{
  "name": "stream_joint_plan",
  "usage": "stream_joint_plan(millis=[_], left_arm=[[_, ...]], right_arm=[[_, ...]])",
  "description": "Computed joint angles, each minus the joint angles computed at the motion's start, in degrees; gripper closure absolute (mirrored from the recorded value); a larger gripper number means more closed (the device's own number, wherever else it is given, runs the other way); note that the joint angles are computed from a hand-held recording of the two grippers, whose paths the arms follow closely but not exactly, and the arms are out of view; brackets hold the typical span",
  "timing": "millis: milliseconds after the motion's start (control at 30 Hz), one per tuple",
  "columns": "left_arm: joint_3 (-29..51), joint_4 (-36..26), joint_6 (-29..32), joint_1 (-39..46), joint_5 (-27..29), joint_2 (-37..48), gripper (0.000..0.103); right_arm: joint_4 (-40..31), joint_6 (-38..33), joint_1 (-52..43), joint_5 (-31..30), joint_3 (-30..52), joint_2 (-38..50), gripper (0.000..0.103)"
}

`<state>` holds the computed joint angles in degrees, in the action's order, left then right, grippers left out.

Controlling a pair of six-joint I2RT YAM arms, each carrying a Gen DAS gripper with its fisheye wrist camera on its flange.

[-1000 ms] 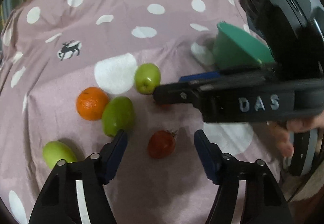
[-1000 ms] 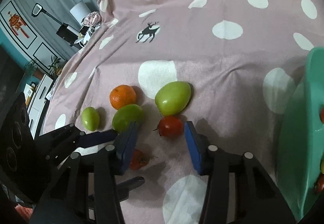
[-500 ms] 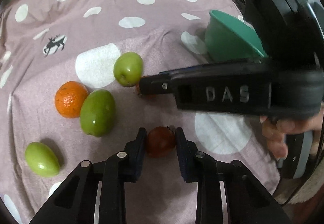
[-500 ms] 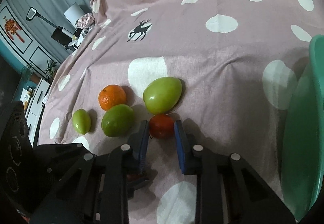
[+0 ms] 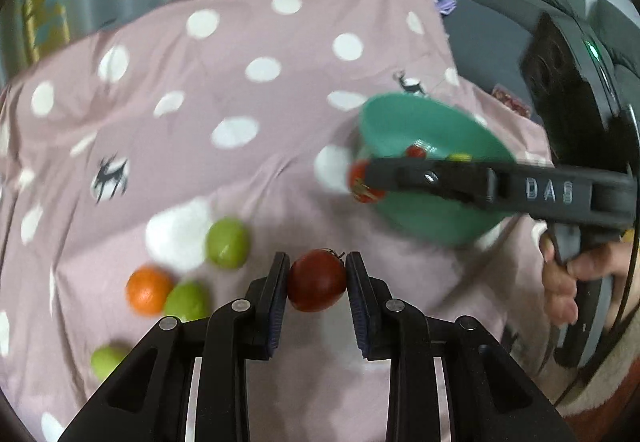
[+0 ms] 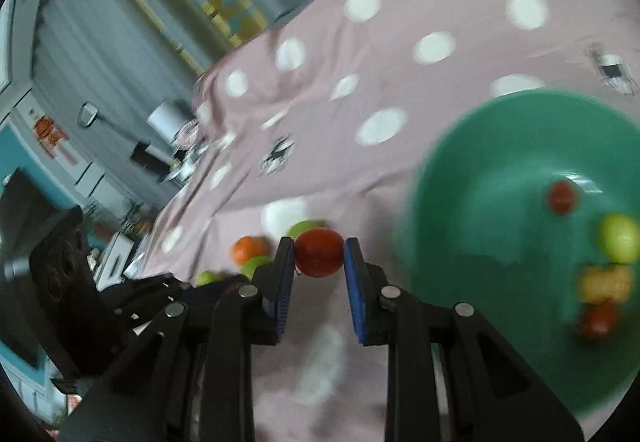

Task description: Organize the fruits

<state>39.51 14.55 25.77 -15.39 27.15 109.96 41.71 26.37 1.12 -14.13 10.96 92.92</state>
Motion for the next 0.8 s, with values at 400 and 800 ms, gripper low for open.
stream_joint_plan(millis=[400, 800], left_arm=[[4.89, 4.81, -14.94, -13.14, -6.1, 3.6, 0.074], [-4.66, 5.35, -8.58, 1.97, -4.61, -5.05, 0.074]], right_arm=[[-16.73, -17.85, -32.24, -17.25, -10.31, -22.9, 0.08], [-4.51, -8.43, 0.14, -3.55, -8.71, -10.92, 0.061]])
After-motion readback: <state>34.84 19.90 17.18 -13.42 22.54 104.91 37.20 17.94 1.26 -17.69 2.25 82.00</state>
